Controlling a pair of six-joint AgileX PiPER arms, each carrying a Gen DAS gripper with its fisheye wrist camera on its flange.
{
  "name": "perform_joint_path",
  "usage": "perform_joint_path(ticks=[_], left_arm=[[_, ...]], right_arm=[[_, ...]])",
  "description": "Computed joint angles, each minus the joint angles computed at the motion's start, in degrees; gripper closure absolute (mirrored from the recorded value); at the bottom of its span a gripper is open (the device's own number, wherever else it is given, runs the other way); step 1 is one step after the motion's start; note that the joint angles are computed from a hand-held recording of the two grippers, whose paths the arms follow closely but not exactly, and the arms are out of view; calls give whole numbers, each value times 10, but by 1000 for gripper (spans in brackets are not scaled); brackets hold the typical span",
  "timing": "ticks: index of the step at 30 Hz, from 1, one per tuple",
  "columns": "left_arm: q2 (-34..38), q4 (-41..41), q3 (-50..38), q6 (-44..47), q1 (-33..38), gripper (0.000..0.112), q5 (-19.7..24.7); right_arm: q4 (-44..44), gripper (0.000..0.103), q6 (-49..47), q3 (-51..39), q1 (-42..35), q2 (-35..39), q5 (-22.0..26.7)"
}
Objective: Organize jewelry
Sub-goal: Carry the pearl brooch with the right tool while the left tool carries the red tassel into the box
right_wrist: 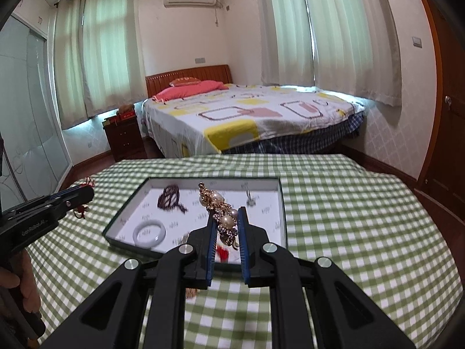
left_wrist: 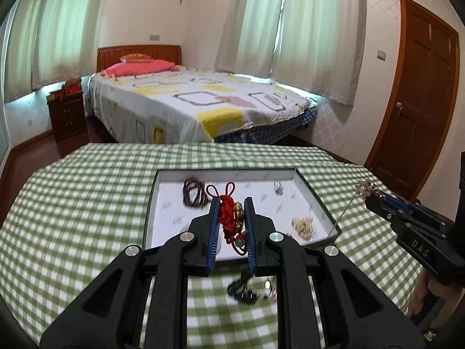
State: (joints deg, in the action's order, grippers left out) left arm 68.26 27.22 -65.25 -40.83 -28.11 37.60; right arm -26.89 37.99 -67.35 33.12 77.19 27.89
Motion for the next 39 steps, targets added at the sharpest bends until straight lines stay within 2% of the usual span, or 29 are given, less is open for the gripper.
perform_joint_path(ticks=[7,13,18,25,33,39], left_arm=[[81,-30,-80,48,34,96,-33],[148,-33,-130,56,56,96,-63],[222,-86,-158,101,83,96,-75],[312,-129,-183,153,104,96,-66],[381,-185,-245,201,121,96,-10],[404,-216,-267,229,131,96,16]], right_arm=[[30,88,-54,-74,-29,52,-15],[91,88,-122,-126,-70,114,-39],[140,88,-167,-140,-95,163,-53],[203,88,-229,-158,-116,235,-46],[225,88,-238,-194,-127,286,-11],[244,88,-256,-228,-129,317,24]])
